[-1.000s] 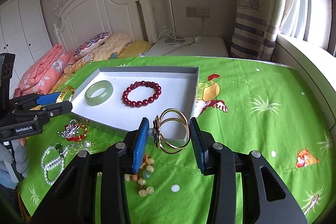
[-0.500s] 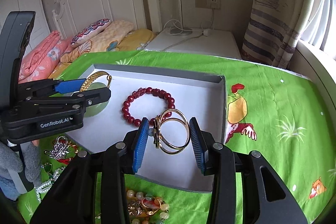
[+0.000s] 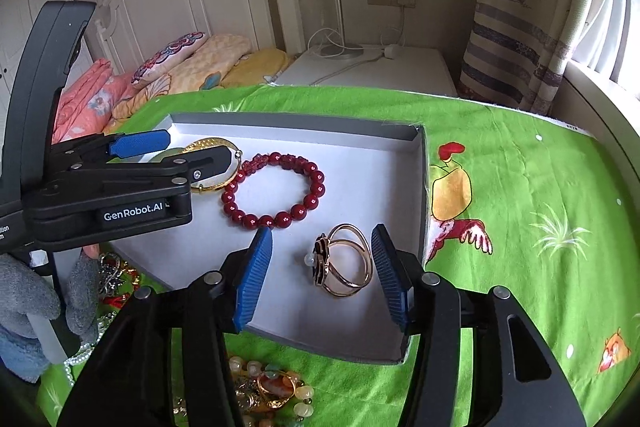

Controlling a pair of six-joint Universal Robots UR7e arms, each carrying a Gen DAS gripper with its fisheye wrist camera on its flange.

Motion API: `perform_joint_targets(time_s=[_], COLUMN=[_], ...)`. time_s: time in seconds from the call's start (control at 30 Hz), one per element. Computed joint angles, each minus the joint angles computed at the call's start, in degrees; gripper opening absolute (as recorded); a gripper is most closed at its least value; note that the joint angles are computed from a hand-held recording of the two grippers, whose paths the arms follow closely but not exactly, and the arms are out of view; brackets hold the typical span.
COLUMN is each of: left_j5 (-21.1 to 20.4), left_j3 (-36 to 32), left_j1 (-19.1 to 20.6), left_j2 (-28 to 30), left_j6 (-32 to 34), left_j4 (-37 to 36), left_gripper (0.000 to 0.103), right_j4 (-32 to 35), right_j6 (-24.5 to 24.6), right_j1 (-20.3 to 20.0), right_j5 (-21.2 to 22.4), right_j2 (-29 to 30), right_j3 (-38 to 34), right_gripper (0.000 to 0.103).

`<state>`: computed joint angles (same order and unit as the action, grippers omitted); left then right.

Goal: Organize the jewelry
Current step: 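Place the gold bangle and the ring into the white box, opening both tools, then grasp the silver pendant with the right tool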

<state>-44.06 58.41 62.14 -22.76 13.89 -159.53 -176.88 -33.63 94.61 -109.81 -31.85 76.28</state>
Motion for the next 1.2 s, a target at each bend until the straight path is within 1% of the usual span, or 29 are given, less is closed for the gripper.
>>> perform_joint_targets(time_s=[0.13, 0.27, 0.43, 0.57, 0.7, 0.77, 0.83, 0.9, 0.93, 1.0, 1.03, 1.1, 1.2], left_j5=[0.10, -0.20, -0.67, -3.08, -5.32, -4.11, -2.13, -0.10, 0.27, 1.16, 1.29, -0.34, -1.89], left_j3=[7.52, 14.82, 22.95, 28.75, 34.40, 37.38, 40.78, 43.33, 44.60, 46.49, 47.36, 48.40, 49.53], left_j1=[-0.59, -0.82, -1.00, -0.48, 0.20, 0.36, 0.44, 0.62, 0.83, 1.31, 1.63, 2.65, 3.60], left_j2=[-5.10, -10.61, -15.51, -18.91, -21.94, -23.32, -24.89, -26.25, -27.00, -28.05, -28.43, -29.67, -30.73], left_j6=[2.10, 1.12, 1.46, -1.63, -5.35, -7.98, -10.41, -12.68, -13.78, -14.99, -15.45, -17.02, -19.02], left_j4=[-6.33, -8.74, -11.33, -12.10, -15.07, -18.21, -22.65, -25.84, -26.91, -29.14, -30.32, -31.28, -33.82], left_gripper=[0.091, 0.093, 0.094, 0.094, 0.094, 0.094, 0.094, 0.094, 0.094, 0.094, 0.094, 0.094, 0.094], right_j4=[-4.13, -7.62, -10.23, -11.75, -13.25, -13.66, -12.71, -11.11, -9.86, -7.56, -6.72, -4.68, -2.19], right_j6=[-0.18, 0.58, 1.10, 2.38, 2.47, 1.75, 0.20, -1.53, -2.31, -4.31, -5.33, -6.81, -7.94], right_j1=[-0.10, -0.70, -1.53, -2.48, -2.74, -2.04, -0.77, 0.78, 1.58, 3.40, 4.27, 5.68, 7.35], right_j5=[3.58, 6.73, 7.02, 6.85, 7.66, 7.96, 8.10, 7.80, 7.51, 5.83, 4.79, 3.33, 1.11], right_j2=[-3.29, -6.22, -8.05, -9.42, -10.85, -10.93, -10.30, -8.99, -8.20, -5.92, -4.53, -1.72, 2.16], right_j3=[5.49, 11.06, 15.47, 18.32, 21.08, 21.95, 21.96, 21.16, 20.54, 18.73, 17.58, 14.80, 10.76], right_gripper=[0.052, 0.052, 0.052, 0.052, 0.052, 0.052, 0.052, 0.052, 0.052, 0.052, 0.053, 0.058, 0.058])
